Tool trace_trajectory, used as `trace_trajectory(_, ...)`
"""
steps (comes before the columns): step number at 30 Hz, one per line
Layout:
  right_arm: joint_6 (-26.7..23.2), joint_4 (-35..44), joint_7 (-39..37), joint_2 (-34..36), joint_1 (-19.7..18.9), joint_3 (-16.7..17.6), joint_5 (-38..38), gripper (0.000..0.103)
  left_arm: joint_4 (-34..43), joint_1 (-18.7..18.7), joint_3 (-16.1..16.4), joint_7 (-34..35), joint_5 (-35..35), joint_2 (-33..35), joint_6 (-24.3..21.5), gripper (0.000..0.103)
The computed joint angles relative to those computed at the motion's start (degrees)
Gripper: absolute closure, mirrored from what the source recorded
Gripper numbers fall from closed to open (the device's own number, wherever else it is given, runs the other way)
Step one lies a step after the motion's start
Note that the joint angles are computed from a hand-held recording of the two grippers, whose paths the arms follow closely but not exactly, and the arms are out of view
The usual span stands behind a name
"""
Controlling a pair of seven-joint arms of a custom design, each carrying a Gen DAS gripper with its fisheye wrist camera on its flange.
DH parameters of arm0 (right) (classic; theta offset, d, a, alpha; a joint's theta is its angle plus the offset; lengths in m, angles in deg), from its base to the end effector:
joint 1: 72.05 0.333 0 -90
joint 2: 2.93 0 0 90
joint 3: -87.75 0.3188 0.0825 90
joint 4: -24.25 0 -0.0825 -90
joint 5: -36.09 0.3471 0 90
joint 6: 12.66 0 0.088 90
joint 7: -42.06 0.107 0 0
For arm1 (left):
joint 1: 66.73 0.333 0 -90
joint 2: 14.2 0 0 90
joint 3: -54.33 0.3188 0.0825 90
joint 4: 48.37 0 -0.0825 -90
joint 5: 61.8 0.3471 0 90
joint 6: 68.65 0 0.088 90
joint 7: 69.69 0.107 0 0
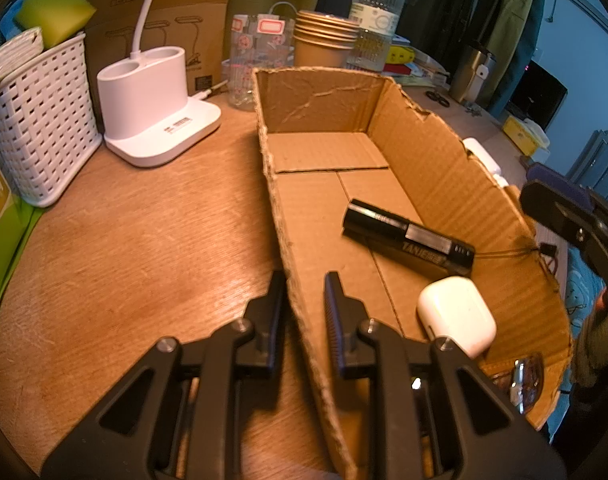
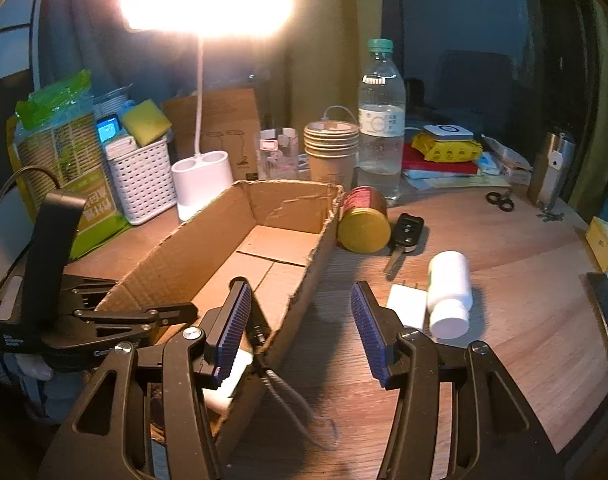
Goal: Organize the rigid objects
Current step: 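Move the right gripper to the white pill bottle and close on it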
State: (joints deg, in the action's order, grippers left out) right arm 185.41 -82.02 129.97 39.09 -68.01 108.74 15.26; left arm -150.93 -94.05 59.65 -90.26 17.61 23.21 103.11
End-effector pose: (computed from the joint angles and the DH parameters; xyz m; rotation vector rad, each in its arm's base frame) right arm 0.6037 0.2757 0.2908 -2.0176 0.9774 -0.4954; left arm 0.5559 -0.3080 0.2386 -2.0207 1.6988 -0.8041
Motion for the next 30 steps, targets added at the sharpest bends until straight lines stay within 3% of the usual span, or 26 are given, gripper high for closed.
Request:
trace_trajectory(11,-0.1,1.0,0.5,0.0,2.0,-3.4,2.8,0.048,0.0,0.1,-0.2,0.0,0.1,0.0,-0.1,0.082)
trace_trajectory(21,-0.1,2.8,-0.4,0.4,7.4,-10.0,8.0,0.047,0.0,0.2,-0.2,-0.1,0.2,0.0,-0.2,0.082)
trace_trajectory(26,-1.5,4.8,-1.0,1.7,8.2,-11.1,9.8,0.047,0.0,0.2,-0.3,-0.1,0.2,0.0,-0.2,0.082)
trace_trajectory(30,-2.2,6.8,-1.4,2.7,11.1,-14.7,13.1,0.047,0.0,0.2,-0.3,-0.1,0.2,0.0,-0.2,0.082)
